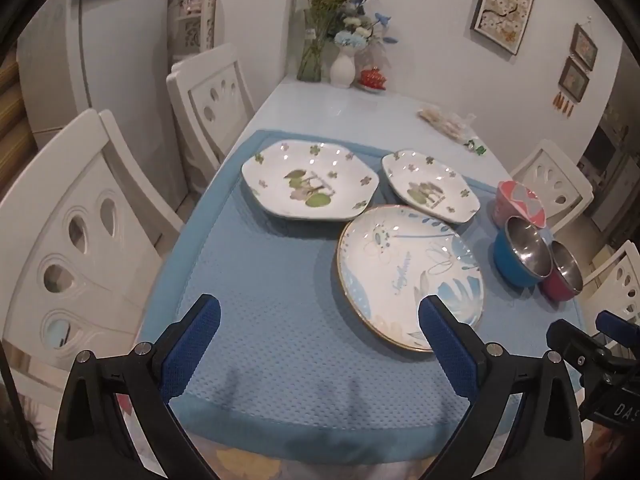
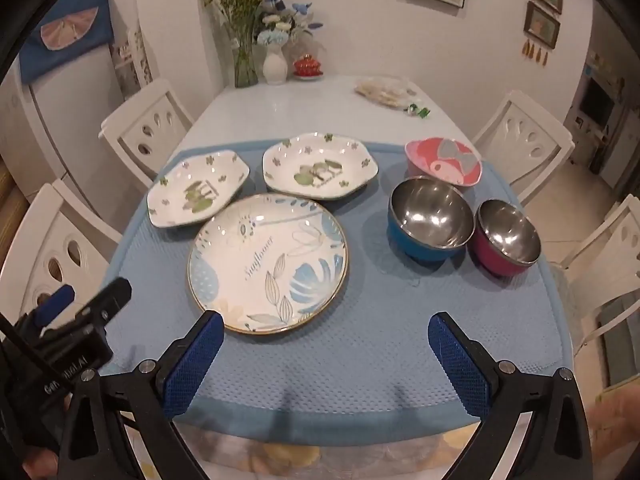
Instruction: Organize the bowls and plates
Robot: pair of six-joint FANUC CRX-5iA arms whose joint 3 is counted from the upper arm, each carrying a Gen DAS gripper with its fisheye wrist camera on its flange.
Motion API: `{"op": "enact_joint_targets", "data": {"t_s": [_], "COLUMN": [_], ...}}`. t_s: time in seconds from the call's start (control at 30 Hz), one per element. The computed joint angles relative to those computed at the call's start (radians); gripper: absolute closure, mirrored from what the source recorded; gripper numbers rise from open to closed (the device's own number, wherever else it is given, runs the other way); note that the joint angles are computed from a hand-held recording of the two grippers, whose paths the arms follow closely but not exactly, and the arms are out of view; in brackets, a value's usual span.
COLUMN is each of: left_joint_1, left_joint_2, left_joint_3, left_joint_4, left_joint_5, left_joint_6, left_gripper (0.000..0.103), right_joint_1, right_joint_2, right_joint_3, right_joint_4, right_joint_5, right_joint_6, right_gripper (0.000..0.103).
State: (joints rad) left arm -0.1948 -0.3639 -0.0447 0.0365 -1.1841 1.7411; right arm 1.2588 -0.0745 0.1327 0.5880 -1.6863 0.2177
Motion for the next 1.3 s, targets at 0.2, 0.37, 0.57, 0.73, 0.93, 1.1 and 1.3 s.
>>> {"op": "enact_joint_targets", "data": {"t_s": [0.2, 0.37, 0.57, 0.73, 0.93, 1.1, 1.3], "left_joint_1": [-0.033, -0.042, -0.048, -0.035, -0.03, -0.033, -0.033], "left_joint_2": [0.029, 0.043, 0.07, 0.092, 0.107, 0.114, 0.113], "left_joint_3": [0.01, 0.009, 0.02, 0.033, 0.036, 0.041, 0.034], "left_joint_4": [0.0, -0.011, -0.018, -0.003, 0.007, 0.001, 0.001], "left_joint_5": [-0.012, 0.012, 0.0, -0.034, -0.053, -0.056, -0.048], "left_joint_6": [0.018, -0.022, -0.022, -0.028, -0.036, -0.036, -0.034], "left_gripper": [0.004, 0.003, 0.004, 0.004, 0.004, 0.004, 0.004], "right_joint_1": [-0.018, -0.037, -0.073, -0.096, -0.119, -0.122, -0.136], "right_joint_2": [0.002, -0.004, 0.0, 0.005, 0.013, 0.022, 0.021], "right_joint_3": [-0.011, -0.021, -0.019, -0.016, -0.01, -0.006, -0.006], "right_joint_4": [-0.037, -0.056, -0.074, -0.097, -0.136, -0.135, -0.153], "right_joint_5": [0.002, 0.025, 0.045, 0.056, 0.075, 0.076, 0.081], "right_joint_6": [0.009, 0.014, 0.031, 0.044, 0.058, 0.073, 0.074], "right_gripper": [0.001, 0.001, 0.001, 0.001, 0.001, 0.001, 0.001]}}
